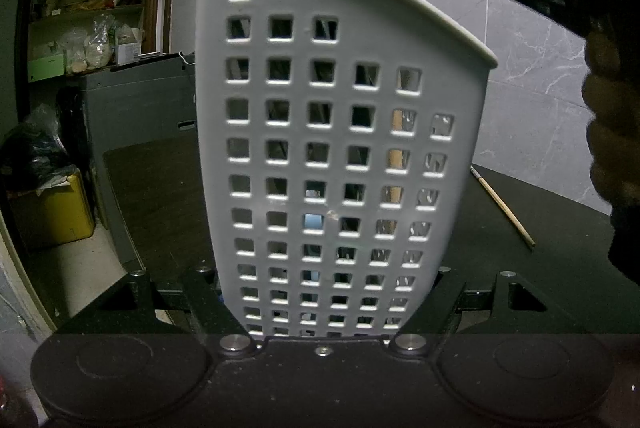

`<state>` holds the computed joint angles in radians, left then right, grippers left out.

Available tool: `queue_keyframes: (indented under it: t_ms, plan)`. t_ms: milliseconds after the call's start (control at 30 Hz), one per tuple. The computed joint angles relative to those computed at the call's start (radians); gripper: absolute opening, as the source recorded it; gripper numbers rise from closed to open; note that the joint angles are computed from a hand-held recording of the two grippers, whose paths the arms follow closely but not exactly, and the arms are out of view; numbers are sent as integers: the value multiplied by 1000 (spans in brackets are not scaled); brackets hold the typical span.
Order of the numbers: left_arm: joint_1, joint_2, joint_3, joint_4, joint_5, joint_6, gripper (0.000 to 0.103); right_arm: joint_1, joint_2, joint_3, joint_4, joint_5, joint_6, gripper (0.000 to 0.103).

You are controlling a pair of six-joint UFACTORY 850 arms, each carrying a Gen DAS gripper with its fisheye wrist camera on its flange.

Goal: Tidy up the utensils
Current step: 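Raise the chopsticks above the caddy rim and lower them inside, then open the right tool to release the chopsticks into the caddy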

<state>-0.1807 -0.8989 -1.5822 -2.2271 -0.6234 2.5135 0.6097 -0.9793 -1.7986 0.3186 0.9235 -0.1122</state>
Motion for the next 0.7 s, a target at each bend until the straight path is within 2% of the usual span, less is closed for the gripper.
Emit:
queue_keyframes:
  t_ms: [433,500,567,600,700]
  plan:
    - [0,0,0,-2,0,2,75,-2,17,47,8,-90,31,18]
    - [0,-1,-1,-1,0,1,75,-4,26,61,-3,-96,42,33]
    - [0,-1,0,-2,0,2,75,-5,40,85,-21,-90,69,54]
    - [0,-1,0,-1,-1,1,75,-7,48,98,-31,-87,83,57]
    - [0,-1,2,-4,-3,3,75,-4,81,155,-13,-64,82,76]
